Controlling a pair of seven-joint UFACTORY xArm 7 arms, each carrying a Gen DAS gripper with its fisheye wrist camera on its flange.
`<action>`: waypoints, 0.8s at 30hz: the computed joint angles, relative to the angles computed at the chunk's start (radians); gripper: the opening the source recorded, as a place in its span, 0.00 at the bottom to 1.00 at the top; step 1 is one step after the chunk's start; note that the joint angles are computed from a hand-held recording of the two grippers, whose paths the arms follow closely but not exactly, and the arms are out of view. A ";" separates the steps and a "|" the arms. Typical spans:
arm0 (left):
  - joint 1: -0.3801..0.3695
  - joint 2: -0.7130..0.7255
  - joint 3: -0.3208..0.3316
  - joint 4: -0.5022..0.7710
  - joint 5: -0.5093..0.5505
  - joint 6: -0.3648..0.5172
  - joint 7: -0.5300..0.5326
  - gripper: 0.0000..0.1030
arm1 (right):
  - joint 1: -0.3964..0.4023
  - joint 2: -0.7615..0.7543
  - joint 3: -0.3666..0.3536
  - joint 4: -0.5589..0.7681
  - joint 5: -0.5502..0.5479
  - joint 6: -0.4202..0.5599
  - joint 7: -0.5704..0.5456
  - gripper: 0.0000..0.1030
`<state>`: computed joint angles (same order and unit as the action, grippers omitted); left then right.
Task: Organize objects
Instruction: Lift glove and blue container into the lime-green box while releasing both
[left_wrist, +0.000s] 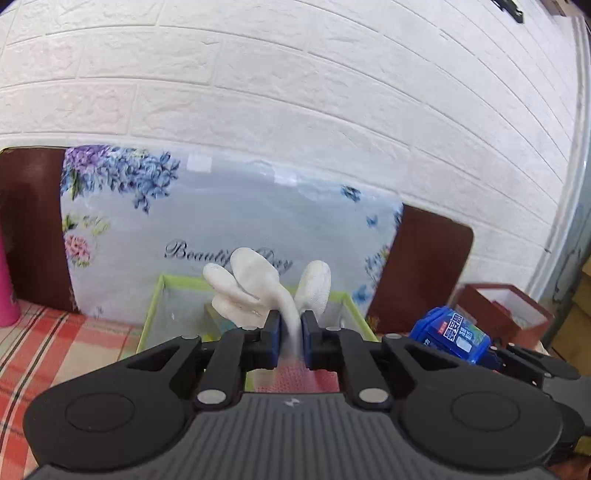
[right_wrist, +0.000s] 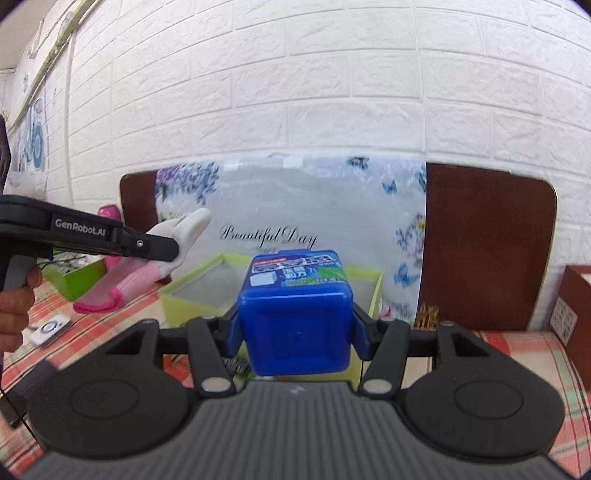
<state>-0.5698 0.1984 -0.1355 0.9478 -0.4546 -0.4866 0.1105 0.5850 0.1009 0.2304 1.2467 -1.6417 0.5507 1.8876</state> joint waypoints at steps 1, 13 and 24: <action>-0.006 0.027 0.013 0.040 -0.017 0.013 0.017 0.11 | -0.005 0.026 -0.006 0.032 -0.012 0.001 0.000 0.54; -0.073 0.275 0.191 0.345 0.022 0.172 -0.041 0.11 | 0.023 0.321 -0.146 0.349 -0.056 -0.038 0.039 0.54; -0.219 0.275 0.333 0.257 -0.090 0.108 -0.060 0.76 | 0.125 0.365 -0.248 0.345 0.022 0.006 -0.063 0.91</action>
